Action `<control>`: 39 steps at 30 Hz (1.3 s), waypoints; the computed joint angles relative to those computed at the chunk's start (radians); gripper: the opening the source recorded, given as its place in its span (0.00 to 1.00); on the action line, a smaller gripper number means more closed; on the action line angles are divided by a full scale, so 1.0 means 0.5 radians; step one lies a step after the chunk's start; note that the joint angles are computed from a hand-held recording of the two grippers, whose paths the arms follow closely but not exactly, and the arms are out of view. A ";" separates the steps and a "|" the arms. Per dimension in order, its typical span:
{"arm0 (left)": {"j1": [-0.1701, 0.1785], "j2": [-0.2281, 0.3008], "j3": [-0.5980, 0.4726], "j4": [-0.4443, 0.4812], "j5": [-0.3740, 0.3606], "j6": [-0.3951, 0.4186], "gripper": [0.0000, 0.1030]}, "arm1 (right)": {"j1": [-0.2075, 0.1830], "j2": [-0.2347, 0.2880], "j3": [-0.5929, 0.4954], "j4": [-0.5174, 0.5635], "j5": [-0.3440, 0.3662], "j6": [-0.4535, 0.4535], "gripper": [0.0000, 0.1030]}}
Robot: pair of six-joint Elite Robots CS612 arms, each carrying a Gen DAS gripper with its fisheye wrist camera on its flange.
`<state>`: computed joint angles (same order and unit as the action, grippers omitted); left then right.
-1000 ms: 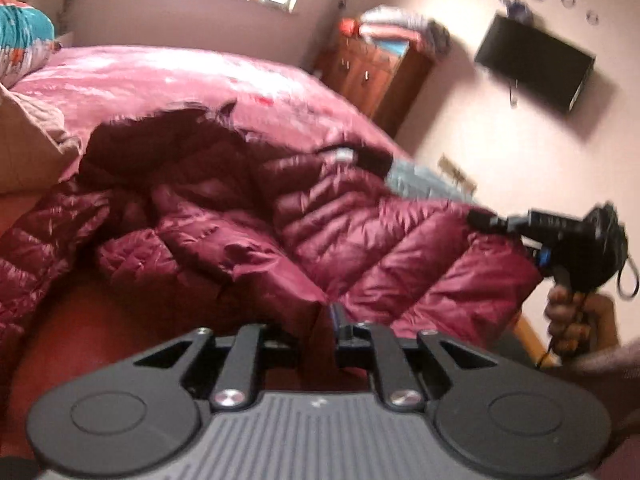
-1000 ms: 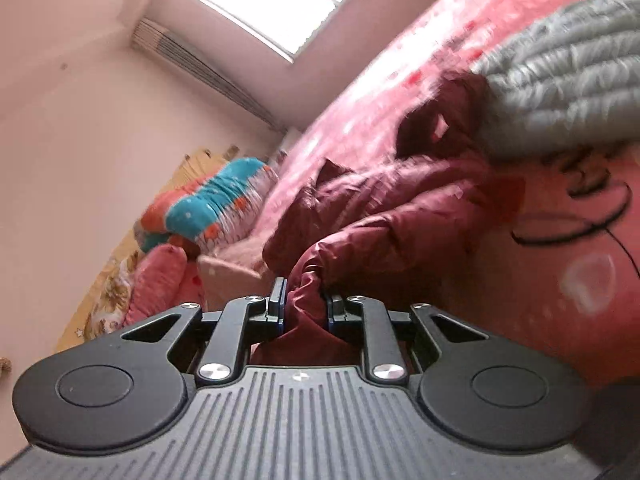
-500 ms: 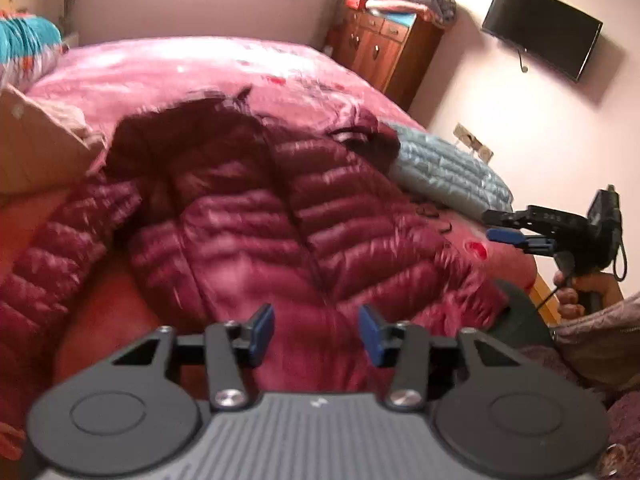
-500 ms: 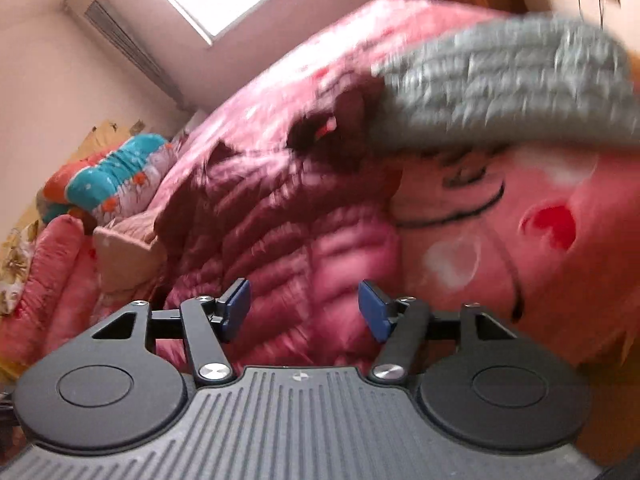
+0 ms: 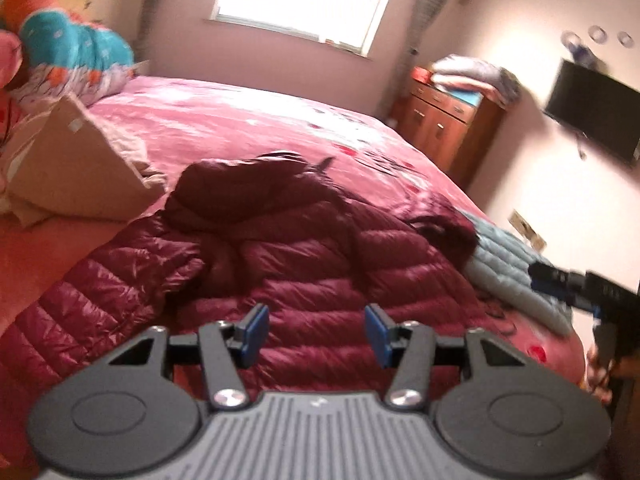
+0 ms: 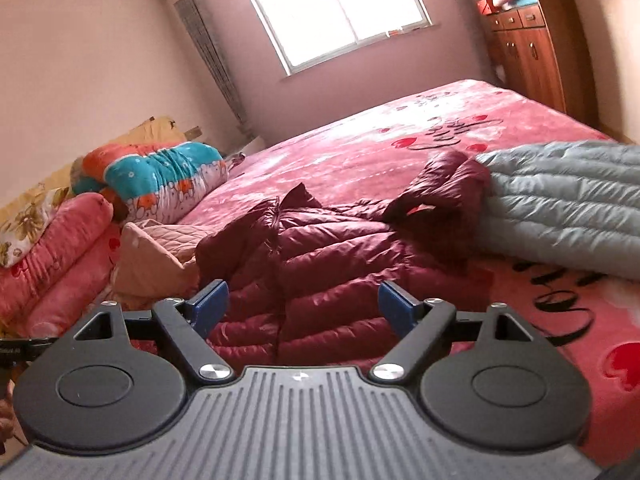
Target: Fold large clothes
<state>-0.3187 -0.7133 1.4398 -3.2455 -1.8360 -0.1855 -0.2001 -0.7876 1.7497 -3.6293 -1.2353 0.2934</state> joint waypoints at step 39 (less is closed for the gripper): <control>0.098 0.690 -0.930 0.103 0.478 -0.735 0.61 | 0.298 0.918 -1.733 1.140 -0.197 -0.583 0.61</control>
